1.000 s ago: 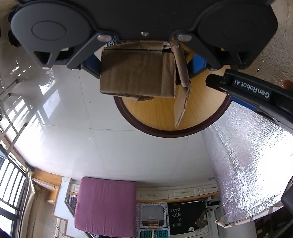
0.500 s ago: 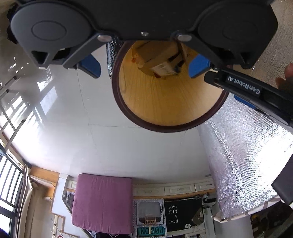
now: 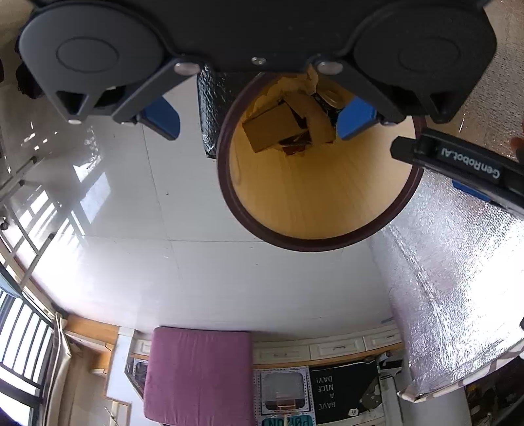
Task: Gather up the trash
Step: 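Open both grippers over the wastebasket, dropping the can and box inside, then move both open grippers away from the wastebasket back toward the table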
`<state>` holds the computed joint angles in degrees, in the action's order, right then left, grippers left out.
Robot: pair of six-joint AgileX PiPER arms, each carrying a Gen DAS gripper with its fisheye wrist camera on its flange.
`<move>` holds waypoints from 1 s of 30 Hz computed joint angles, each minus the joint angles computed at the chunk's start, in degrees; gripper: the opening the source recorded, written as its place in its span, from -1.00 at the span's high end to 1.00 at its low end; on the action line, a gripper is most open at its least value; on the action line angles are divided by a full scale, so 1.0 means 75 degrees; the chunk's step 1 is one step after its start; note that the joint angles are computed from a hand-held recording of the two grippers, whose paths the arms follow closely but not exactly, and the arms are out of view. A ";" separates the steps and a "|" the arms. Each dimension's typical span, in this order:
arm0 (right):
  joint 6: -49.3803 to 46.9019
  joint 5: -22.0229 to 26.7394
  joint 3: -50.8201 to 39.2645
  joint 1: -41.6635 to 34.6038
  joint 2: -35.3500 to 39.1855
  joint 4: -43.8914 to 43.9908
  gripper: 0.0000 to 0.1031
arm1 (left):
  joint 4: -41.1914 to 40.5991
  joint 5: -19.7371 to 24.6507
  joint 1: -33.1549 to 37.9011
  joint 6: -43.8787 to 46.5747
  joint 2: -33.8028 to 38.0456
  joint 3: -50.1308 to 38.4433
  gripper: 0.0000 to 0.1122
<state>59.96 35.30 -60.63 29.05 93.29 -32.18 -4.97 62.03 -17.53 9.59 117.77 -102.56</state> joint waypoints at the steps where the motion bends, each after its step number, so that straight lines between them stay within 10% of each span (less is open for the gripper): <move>1: 0.0014 0.0024 0.0024 -0.0034 -0.0035 0.0041 -1.00 | 0.0036 0.0027 0.0005 -0.0057 0.0003 -0.0061 -0.78; 30: 0.1262 0.2333 0.0249 0.1307 -0.1502 -0.0301 -1.00 | 0.0205 -0.0838 0.0391 -0.0320 -0.2979 0.3021 -0.83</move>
